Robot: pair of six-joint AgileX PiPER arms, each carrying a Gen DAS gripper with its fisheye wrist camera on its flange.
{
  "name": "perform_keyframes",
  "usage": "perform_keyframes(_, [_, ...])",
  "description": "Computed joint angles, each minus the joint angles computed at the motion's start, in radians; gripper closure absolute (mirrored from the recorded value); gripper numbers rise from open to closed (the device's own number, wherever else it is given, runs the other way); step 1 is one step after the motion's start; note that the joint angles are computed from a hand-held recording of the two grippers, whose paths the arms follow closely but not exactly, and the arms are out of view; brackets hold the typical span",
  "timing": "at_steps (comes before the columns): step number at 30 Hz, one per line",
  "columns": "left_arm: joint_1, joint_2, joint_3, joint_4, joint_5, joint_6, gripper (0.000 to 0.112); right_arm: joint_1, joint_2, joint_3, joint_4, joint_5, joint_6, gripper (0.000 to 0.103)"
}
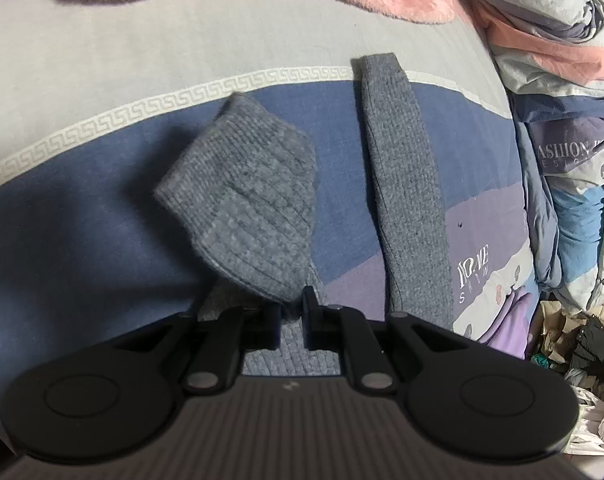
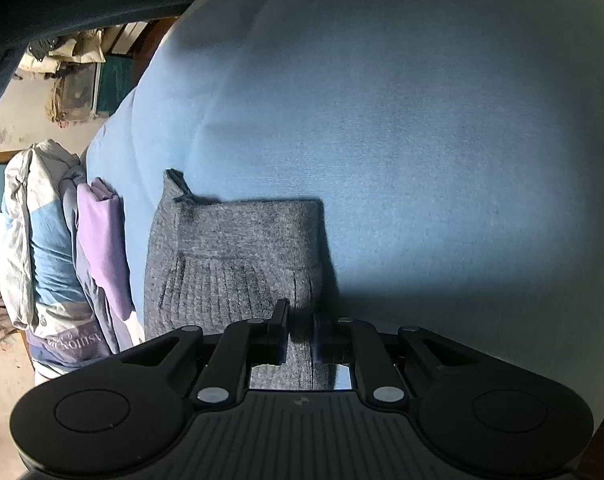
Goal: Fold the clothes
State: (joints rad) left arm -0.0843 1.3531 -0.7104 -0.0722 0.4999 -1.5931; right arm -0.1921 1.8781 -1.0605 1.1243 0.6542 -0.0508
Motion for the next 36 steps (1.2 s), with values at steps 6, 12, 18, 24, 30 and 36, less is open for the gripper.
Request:
perform_keyframes(6, [-0.027, -0.010, -0.028, 0.070, 0.049, -0.073, 0.103, -0.020, 0.025, -0.028, -0.011, 0.047, -0.019, 0.092])
perform_keyframes(12, [-0.047, -0.004, -0.046, 0.088, 0.077, -0.093, 0.103, -0.026, 0.024, -0.004, 0.036, 0.042, -0.052, 0.092])
perform_keyframes(18, [-0.063, 0.003, -0.054, 0.092, 0.080, -0.112, 0.103, -0.027, 0.023, -0.001, 0.040, 0.042, -0.061, 0.092])
perform_keyframes(24, [-0.042, -0.009, -0.037, 0.063, 0.054, -0.074, 0.103, -0.014, 0.002, 0.005, 0.018, 0.024, -0.043, 0.091])
perform_keyframes(30, [0.012, -0.079, 0.031, 0.013, -0.017, -0.044, 0.103, -0.002, -0.042, -0.008, -0.047, 0.031, 0.022, 0.091])
perform_keyframes(36, [0.120, -0.185, 0.073, -0.089, -0.030, 0.085, 0.103, 0.009, -0.106, -0.077, -0.091, 0.111, 0.111, 0.092])
